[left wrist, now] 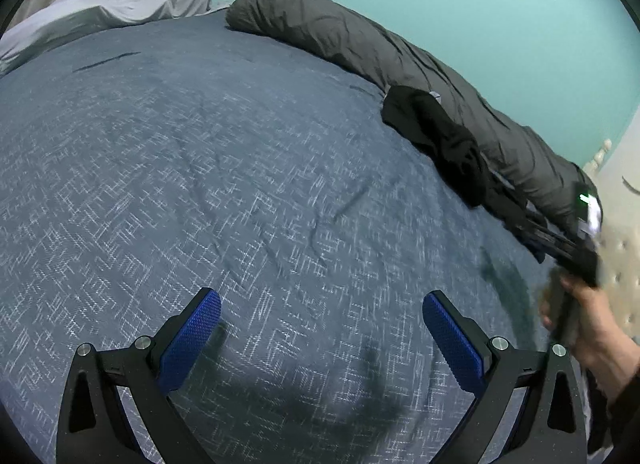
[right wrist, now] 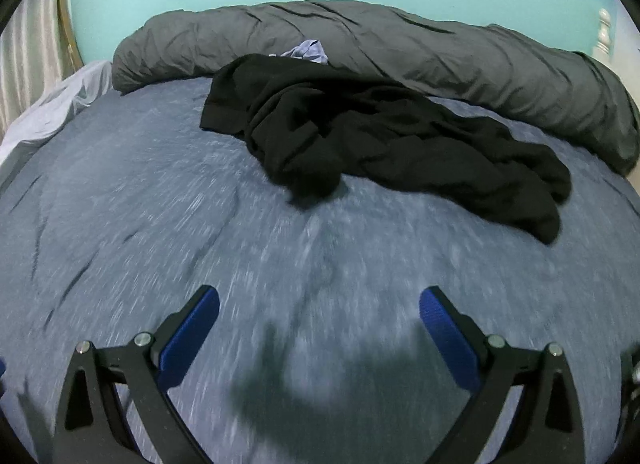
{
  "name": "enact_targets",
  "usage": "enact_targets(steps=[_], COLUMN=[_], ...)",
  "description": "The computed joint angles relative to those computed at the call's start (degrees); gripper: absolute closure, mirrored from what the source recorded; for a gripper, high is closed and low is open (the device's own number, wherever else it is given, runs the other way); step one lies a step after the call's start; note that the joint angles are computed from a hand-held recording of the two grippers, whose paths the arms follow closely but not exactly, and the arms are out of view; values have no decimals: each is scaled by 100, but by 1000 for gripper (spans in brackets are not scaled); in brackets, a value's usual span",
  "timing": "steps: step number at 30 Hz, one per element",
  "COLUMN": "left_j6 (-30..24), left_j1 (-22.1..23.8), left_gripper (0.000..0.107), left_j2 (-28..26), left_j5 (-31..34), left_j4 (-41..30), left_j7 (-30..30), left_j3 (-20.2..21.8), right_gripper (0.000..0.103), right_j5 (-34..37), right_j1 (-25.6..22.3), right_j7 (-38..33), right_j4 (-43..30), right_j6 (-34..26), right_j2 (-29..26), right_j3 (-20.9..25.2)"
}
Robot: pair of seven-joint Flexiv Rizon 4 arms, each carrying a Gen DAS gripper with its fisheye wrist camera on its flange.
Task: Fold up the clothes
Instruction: 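Reach the right tool to the black garment and grasp its edge, then drag the black garment toward the bed center with the right tool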
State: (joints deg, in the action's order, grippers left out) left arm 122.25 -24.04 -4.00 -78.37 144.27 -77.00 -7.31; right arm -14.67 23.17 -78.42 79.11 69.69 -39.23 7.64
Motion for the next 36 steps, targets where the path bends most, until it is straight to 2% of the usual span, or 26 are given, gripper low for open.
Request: enact_targets(steps=[4, 7, 9, 11, 13, 14, 15, 16, 20, 24, 29, 34, 36], left_j6=[68, -39, -105, -107, -102, -104, -128, -175, -54, 134, 356, 539, 507], left_j1=[57, 149, 184, 201, 212, 208, 213, 251, 162, 54, -101, -449, -631], left_gripper=[4, 4, 4, 4, 4, 4, 4, 4, 4, 4, 4, 4, 4], left_j2=[-39, -31, -86, -141, -181, -198, -198, -181, -130, -54, 142, 493, 749], left_j5=[311, 738, 821, 959, 1103, 1126, 1180, 1358, 1190, 839, 444, -368, -668], left_j4=[106, 253, 219, 210, 217, 213, 222, 253, 300, 234, 159, 178, 290], left_j7=[-191, -708, -668, -669, -731, -742, -792, -919, -859, -589, -188, 536, 554], left_j3=[71, 162, 174, 195, 222, 230, 245, 280, 259, 158, -1, -294, -364], right_gripper=[2, 3, 5, 15, 40, 48, 68, 77, 86, 90, 92, 93, 93], right_j5=[-195, -385, -498, -537, -431, -415, -423, -429, -126, 165, 726, 1462, 1807], right_j1=[238, 431, 543, 610, 612, 640, 672, 696, 554, 317, 33, -230, -325], right_j7=[95, 116, 107, 84, -46, -103, -142, -173, -232, -764, -1277, -1689, -1891], right_j4=[-971, -1536, -1968, -2392, -3008, -3196, -3256, -3307, -2851, -2172, -1204, -131, 331], right_j6=[-281, -415, -537, -748, -1268, -1428, -1481, -1526, -1074, -636, -481, -471, -485], right_j2=[-663, -1033, -1304, -1543, -1839, -1932, -1963, -1988, -1642, -1066, -100, 1023, 1501], right_j3=[-184, -360, -456, -487, -344, -361, -425, -476, -338, 69, 634, 1151, 1331])
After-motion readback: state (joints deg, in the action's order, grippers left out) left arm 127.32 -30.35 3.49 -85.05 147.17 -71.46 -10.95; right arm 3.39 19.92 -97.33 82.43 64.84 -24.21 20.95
